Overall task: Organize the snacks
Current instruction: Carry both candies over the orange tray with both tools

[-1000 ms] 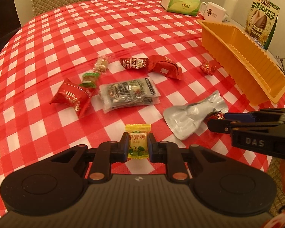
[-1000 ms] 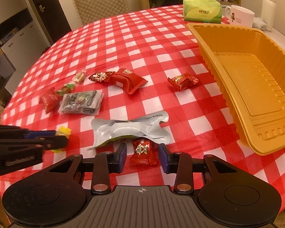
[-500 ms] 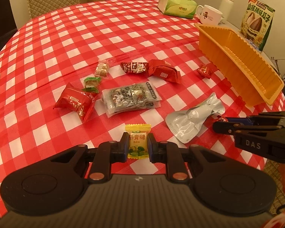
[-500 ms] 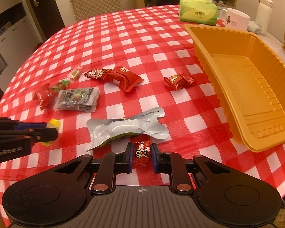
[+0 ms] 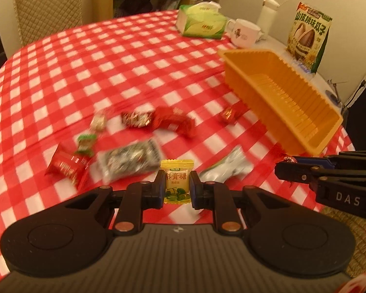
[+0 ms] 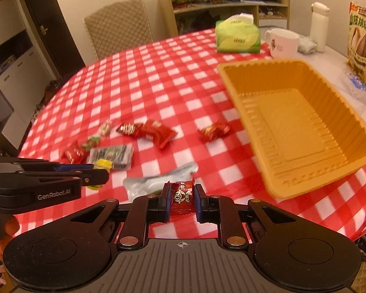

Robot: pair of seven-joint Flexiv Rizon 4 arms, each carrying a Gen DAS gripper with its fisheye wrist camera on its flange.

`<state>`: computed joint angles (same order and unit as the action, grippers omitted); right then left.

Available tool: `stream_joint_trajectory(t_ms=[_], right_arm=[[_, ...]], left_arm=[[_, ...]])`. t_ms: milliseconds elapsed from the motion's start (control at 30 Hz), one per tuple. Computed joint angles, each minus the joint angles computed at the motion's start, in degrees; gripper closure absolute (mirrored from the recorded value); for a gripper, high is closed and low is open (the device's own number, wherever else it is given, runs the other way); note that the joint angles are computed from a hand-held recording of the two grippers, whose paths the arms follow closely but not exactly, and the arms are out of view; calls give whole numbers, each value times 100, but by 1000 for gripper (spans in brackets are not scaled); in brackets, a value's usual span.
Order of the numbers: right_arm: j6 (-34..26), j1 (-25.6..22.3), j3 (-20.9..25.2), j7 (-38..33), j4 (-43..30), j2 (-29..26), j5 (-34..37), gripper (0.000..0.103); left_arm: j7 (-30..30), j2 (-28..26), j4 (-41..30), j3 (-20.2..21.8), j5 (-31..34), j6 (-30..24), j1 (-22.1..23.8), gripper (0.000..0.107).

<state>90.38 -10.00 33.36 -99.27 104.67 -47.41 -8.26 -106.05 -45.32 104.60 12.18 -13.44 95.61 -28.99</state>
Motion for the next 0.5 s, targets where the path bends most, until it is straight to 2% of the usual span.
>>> stream_joint_trajectory(t_ms=[200, 500], right_arm=[[-263, -295, 93, -213, -407, -65, 29, 84], [-731, -553, 45, -823, -1297, -307, 438, 84]], left_arm=[[-221, -259, -775, 366, -6, -441, -386, 89], [-611, -909, -2427, 270, 411, -1279, -385, 89]])
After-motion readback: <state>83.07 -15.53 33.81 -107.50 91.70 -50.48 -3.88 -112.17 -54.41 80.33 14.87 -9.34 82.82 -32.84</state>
